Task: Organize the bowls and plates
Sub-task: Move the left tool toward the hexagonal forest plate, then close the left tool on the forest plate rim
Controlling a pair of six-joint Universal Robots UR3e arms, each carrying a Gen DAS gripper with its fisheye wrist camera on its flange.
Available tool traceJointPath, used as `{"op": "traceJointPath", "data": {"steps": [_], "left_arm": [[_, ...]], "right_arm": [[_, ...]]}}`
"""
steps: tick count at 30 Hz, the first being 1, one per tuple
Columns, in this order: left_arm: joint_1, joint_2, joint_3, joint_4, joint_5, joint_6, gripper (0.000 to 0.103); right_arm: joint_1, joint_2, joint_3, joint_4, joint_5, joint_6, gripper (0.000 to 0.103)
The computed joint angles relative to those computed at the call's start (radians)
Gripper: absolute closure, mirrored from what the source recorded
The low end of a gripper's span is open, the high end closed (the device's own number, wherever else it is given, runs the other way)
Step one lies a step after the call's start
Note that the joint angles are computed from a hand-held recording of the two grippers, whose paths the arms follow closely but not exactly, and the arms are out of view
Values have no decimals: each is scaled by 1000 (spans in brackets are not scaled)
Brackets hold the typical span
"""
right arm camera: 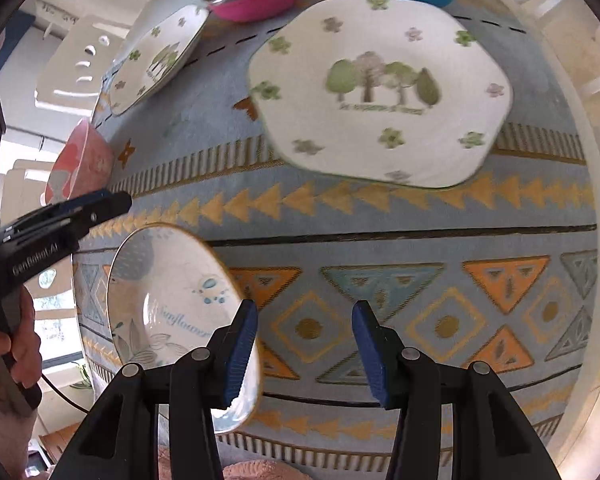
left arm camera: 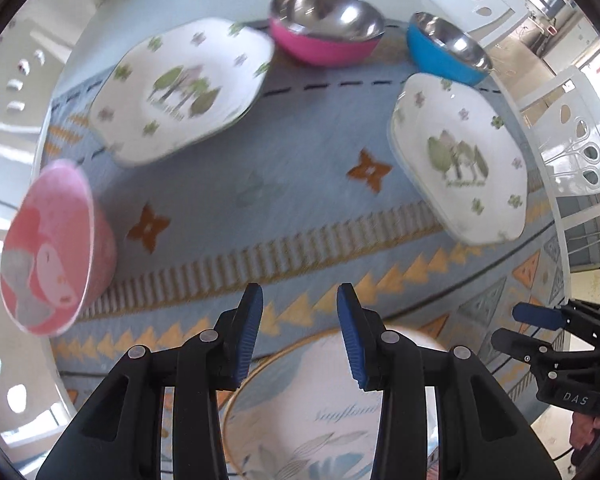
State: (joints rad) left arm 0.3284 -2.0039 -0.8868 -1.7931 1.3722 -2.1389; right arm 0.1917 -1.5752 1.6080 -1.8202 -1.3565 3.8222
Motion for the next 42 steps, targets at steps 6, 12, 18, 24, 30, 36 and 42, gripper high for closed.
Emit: {"op": "traceJointPath", "data": {"steps": [6, 12, 18, 24, 30, 36, 42], "left_arm": [[-121, -17, 16, 21, 7, -75, 66], [-224, -23, -30, 61, 22, -134, 66], [-294, -34, -74, 97, 34, -149, 63], [-335, -60, -115, 166, 66, -199, 53], [-326, -81, -94, 158, 50, -217, 53], [-221, -39, -41, 61, -92, -211, 52], [-268, 25, -133, 65, -69, -131, 50]], "right_arm": [[-155, -196, 171, 7, 11, -32, 56], [-298, -321, 259, 51, 12, -65, 56], [-400, -331, 323, 28, 27, -99, 56], [-451, -298, 340, -28, 42, -125, 51], [-465, -239, 304, -48, 23, -146, 51], [-468, -182, 272, -72, -6, -160, 51], [-478, -158, 275, -95, 14, -161, 51]]}}
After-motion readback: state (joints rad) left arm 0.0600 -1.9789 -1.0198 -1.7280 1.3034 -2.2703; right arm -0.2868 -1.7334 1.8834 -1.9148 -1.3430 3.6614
